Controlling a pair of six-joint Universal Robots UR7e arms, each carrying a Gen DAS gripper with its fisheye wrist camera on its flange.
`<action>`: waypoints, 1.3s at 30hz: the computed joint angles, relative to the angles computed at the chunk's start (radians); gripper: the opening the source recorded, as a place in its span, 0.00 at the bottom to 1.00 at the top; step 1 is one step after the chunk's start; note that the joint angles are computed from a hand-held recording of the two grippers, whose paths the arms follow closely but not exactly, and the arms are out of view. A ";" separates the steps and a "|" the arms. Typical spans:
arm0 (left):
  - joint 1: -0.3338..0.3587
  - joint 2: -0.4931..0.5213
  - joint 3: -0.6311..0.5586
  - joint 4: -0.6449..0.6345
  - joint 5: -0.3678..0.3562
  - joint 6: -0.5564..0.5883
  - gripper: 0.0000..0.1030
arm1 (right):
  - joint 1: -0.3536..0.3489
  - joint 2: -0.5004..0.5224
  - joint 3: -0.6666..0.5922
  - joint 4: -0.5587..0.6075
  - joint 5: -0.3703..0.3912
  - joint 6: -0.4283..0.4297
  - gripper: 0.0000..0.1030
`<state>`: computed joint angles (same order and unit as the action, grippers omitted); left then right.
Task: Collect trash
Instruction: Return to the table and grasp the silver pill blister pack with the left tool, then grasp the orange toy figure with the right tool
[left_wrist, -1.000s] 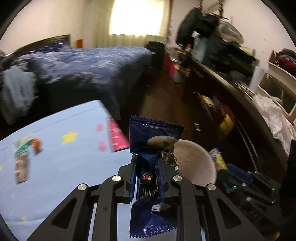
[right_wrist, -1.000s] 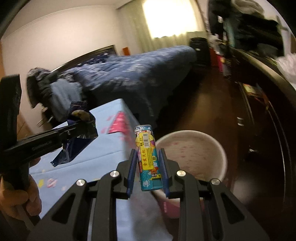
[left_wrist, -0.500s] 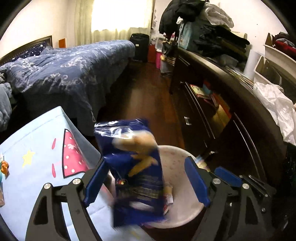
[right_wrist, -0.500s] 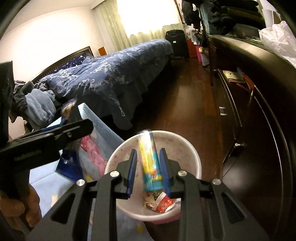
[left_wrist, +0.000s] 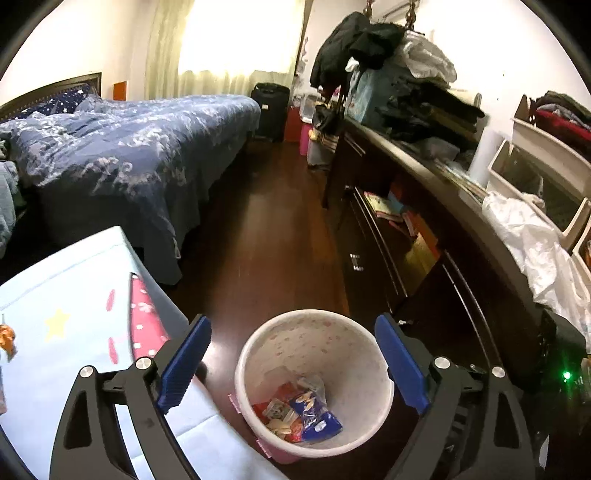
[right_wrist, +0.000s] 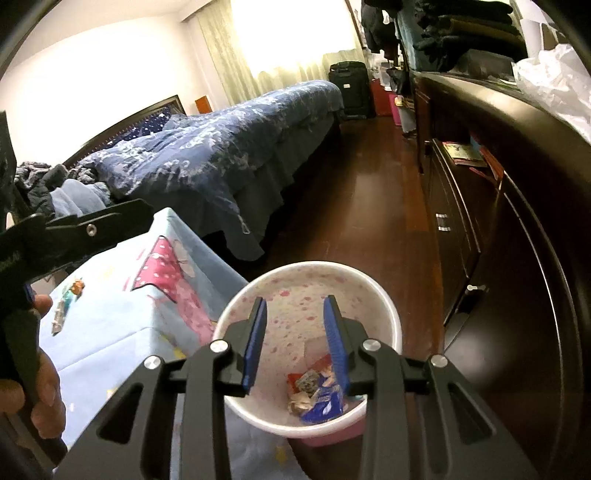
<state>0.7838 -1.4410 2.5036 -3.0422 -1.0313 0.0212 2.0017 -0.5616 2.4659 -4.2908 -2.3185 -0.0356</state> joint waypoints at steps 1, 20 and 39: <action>-0.003 -0.027 0.009 0.007 0.006 -0.003 0.88 | 0.013 -0.003 0.000 0.006 -0.002 0.001 0.33; 0.382 -0.285 -0.054 0.083 0.402 0.144 0.96 | 0.321 0.083 -0.314 0.486 0.089 -0.006 0.63; 0.564 -0.172 -0.180 -0.001 0.308 0.242 0.55 | 0.324 0.181 -0.589 0.751 0.192 -0.057 0.63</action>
